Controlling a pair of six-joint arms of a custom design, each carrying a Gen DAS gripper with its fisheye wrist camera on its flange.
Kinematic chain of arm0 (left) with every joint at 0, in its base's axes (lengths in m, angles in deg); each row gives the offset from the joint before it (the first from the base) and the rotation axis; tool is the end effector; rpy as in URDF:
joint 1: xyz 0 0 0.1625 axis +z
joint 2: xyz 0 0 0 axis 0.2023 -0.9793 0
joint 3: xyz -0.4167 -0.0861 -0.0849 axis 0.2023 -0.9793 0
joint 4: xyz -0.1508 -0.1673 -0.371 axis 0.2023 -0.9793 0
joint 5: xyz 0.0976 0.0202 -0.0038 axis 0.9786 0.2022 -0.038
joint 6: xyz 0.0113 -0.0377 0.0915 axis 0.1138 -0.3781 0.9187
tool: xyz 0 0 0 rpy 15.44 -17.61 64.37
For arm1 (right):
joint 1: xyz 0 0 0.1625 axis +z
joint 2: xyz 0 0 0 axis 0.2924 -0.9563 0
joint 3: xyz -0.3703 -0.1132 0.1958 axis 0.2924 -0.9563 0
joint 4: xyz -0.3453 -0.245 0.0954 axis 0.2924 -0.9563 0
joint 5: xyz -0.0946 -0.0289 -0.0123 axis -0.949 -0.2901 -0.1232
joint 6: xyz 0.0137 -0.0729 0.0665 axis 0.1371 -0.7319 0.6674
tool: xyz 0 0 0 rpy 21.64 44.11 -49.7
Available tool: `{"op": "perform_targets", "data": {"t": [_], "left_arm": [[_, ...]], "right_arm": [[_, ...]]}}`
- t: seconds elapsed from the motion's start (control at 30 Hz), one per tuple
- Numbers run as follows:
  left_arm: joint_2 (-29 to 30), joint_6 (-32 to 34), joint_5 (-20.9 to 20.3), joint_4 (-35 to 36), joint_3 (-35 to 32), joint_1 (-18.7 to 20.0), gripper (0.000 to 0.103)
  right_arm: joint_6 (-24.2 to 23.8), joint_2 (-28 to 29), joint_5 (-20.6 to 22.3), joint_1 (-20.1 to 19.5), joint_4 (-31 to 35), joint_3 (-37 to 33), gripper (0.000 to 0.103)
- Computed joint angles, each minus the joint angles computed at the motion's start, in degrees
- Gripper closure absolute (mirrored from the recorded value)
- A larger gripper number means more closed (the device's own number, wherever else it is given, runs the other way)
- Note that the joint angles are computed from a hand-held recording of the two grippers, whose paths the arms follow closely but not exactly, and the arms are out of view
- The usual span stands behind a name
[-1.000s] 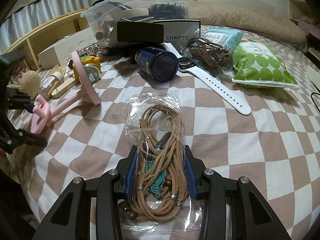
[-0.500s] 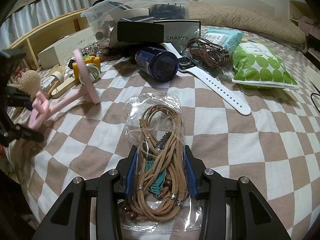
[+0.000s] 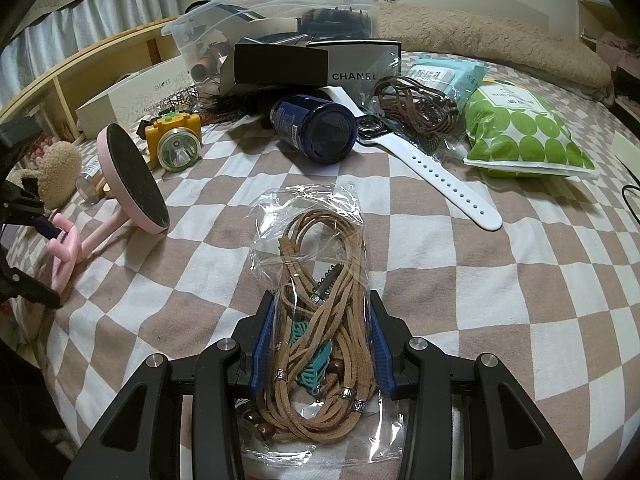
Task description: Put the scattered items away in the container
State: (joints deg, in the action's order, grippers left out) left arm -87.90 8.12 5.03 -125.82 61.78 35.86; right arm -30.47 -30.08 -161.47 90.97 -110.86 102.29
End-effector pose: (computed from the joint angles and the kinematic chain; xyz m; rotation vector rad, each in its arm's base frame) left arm -0.1898 -0.4745 0.2089 0.4910 2.4416 0.1186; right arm 0.2598 -0.5265 0.1506 0.6316 -2.4688 0.7115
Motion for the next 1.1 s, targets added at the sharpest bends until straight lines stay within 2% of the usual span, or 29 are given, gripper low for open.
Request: {"op": "perform_targets", "data": {"t": [0.03,0.13,0.2,0.27,0.47,0.73,0.97,1.0,1.1], "left_arm": [[-0.19,-0.38,-0.16,1.04,0.01,-0.13,0.014],[-0.86,0.00,0.12,4.27,0.51,-1.37,0.028],[-1.20,-0.05,0.60,5.56,0.96,-2.24,0.031],[-1.57,-0.30,0.97,5.90,1.35,-2.84,0.045],[-2.16,-1.28,1.93,4.27,2.96,-4.72,0.047],[-5.19,-1.44,5.31,-5.06,6.02,-6.81,0.048],[-6.95,-1.03,8.72,-12.68,7.87,-9.12,0.047],[-7.06,1.00,9.26,-14.03,7.67,-7.84,0.047],[-7.29,2.89,10.13,-16.85,7.60,-7.07,0.047]], "right_arm": [[0.03,0.02,-0.04,0.02,-0.03,0.01,0.061],[0.13,0.06,-0.11,0.07,-0.17,0.07,0.061],[0.13,0.16,-0.09,0.01,-0.20,-0.11,0.061],[0.28,0.09,-0.26,0.17,-0.37,0.14,0.061],[0.29,0.21,-0.41,0.18,-0.63,0.06,0.061],[-0.88,1.06,-2.55,1.45,-3.39,0.41,0.061],[2.46,-0.26,-0.79,1.01,-1.37,0.33,0.061],[2.75,-0.33,-0.80,1.09,-1.23,0.27,0.061],[3.33,-0.41,-0.62,1.40,-0.61,-0.29,0.062]]}}
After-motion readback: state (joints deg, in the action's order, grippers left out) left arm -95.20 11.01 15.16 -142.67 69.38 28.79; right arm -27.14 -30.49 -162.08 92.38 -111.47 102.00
